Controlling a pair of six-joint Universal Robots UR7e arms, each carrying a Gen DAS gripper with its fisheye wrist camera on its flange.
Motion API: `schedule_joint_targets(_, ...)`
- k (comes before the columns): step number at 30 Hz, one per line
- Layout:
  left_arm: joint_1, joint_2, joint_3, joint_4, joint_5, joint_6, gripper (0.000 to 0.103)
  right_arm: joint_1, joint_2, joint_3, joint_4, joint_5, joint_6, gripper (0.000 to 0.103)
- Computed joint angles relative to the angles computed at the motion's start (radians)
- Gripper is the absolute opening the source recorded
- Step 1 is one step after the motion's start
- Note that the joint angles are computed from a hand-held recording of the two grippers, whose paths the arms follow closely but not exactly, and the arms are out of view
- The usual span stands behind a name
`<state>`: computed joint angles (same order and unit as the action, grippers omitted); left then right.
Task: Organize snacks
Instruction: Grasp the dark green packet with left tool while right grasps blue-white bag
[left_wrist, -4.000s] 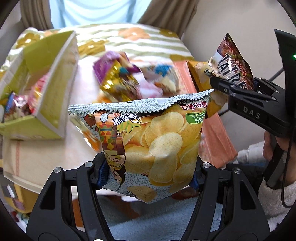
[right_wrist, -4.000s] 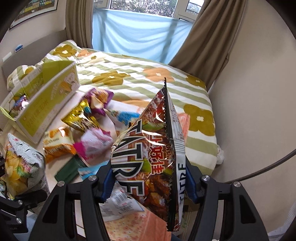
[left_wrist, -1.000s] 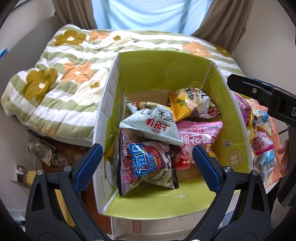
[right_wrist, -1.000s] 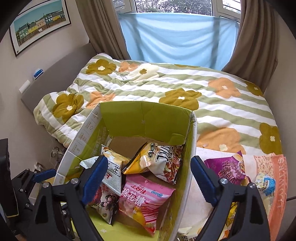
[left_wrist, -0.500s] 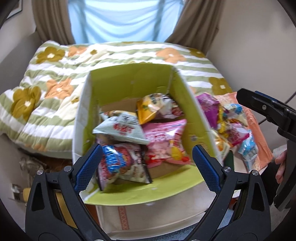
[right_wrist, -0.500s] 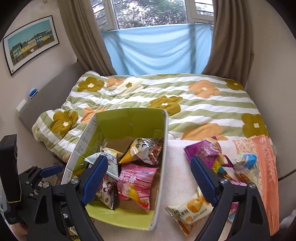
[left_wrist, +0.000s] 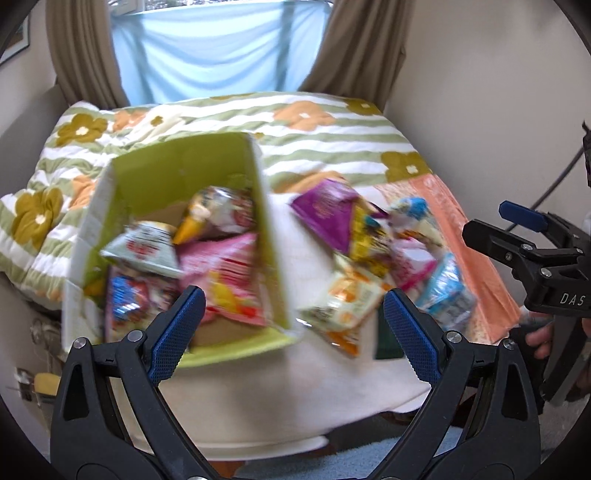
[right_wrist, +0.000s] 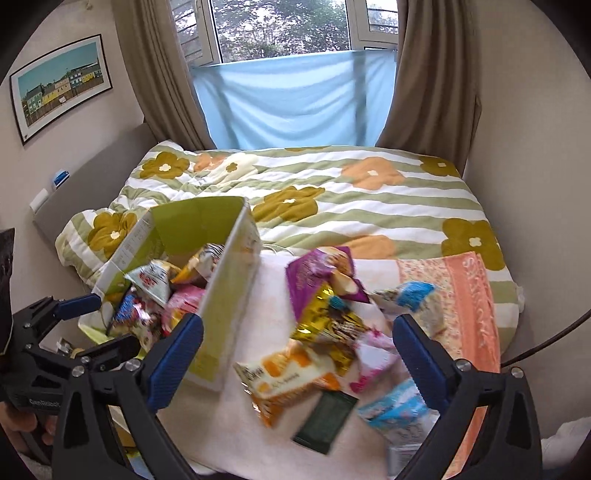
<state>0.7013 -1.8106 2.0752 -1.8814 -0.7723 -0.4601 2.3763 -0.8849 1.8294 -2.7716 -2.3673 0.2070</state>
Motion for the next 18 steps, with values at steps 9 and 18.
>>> schedule_joint_targets(9,-0.106,0.112,0.120,-0.076,-0.029,-0.171,0.097,-0.075,-0.209,0.199,0.077,-0.044,-0.067,0.102)
schedule_joint_targets(18,-0.084,0.247,0.198,-0.213,-0.090,-0.161,0.096,-0.181,-0.288,0.325,0.030,0.048,-0.190,0.102)
